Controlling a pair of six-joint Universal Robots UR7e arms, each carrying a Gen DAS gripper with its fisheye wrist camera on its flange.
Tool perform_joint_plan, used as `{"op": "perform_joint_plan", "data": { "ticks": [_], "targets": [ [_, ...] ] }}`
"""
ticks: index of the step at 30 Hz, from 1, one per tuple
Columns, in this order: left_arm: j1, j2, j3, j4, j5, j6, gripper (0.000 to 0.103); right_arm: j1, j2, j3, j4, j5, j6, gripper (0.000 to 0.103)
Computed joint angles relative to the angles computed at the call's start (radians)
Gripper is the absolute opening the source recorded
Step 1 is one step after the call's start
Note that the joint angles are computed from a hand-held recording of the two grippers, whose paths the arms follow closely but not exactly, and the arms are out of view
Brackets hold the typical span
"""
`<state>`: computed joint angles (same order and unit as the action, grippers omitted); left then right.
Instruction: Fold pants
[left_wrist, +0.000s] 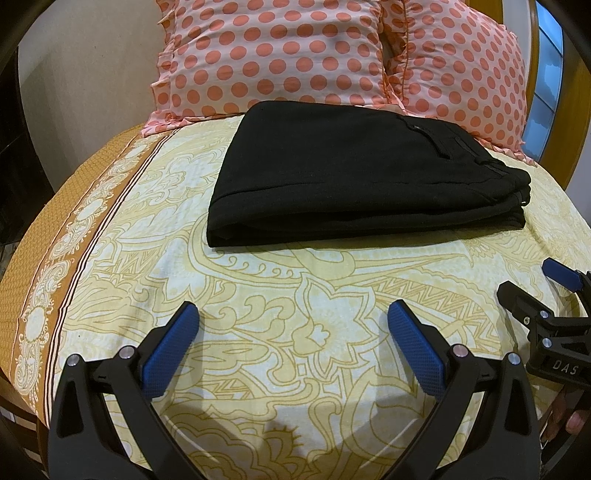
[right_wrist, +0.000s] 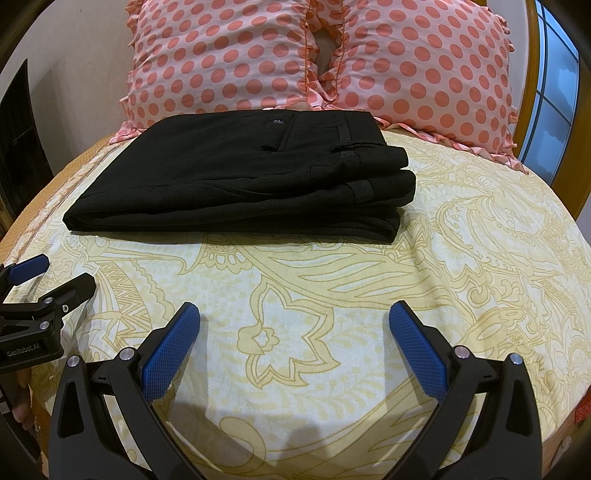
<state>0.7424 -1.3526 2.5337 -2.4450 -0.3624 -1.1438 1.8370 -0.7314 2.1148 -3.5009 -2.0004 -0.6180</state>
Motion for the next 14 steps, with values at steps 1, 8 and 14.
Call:
{"op": "perform_joint_plan", "data": {
  "ticks": [1, 8, 14],
  "targets": [
    [0.0, 0.001, 0.001, -0.001, 0.001, 0.0, 0.101, 0.0, 0.0, 0.001, 0.0, 0.0, 0.0, 0.102],
    [-0.001, -0.001, 0.006, -0.017, 0.002, 0.016, 0.101, 0.0, 0.0, -0.001, 0.001, 0.0, 0.0, 0.102],
    [-0.001, 0.002, 0.006, -0.024, 0.001, 0.023, 0.101, 0.0, 0.0, -0.001, 0.001, 0.0, 0.0, 0.102]
  ]
}}
